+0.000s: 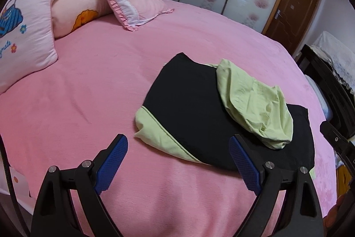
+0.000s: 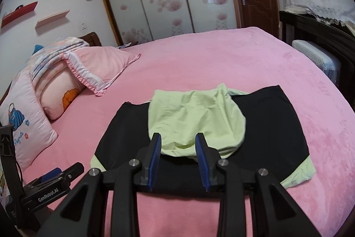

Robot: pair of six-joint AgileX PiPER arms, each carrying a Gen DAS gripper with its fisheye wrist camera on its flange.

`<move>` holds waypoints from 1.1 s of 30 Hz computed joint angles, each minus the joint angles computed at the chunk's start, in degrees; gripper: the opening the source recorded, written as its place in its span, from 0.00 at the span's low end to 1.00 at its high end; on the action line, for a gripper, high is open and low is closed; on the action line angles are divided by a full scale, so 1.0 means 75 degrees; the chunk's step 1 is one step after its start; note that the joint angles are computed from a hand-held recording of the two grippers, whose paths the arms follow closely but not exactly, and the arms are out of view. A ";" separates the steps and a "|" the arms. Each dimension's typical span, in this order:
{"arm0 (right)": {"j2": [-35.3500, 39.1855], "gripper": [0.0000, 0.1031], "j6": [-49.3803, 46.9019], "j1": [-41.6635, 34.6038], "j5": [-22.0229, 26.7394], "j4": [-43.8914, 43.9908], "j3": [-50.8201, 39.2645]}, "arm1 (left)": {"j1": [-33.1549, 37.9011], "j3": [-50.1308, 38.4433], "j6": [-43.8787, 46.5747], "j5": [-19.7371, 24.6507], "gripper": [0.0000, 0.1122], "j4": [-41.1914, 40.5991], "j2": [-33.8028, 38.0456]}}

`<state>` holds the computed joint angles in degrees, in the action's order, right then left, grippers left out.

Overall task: Fold large clothes
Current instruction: 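Grasp the bundle's green-edged side with the left gripper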

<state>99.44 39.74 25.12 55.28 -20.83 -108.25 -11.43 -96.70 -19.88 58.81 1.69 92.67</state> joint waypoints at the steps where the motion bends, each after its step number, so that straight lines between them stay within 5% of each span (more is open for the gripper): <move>1: 0.0072 0.31 -0.0006 0.0044 0.0018 0.0003 -0.0065 | 0.0043 0.0063 -0.0002 -0.0045 0.82 -0.0030 0.0011; 11: 0.0960 0.31 -0.0021 0.0154 -0.0218 -0.0149 -0.0259 | 0.0694 0.1112 0.0368 -0.1161 0.82 -0.1420 0.0382; 22: 0.1302 0.31 -0.0182 0.0008 -0.0681 0.0031 0.0032 | 0.2042 0.2586 0.3856 -0.2781 0.82 -0.7387 0.1524; 33: 0.1367 0.31 -0.0244 -0.0177 -0.0983 0.0007 0.0204 | 0.1799 0.1852 0.4992 -0.3471 0.85 -0.9110 0.2522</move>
<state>109.69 37.91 23.79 47.91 -20.78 -106.72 2.06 -82.81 17.56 32.78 -66.63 111.58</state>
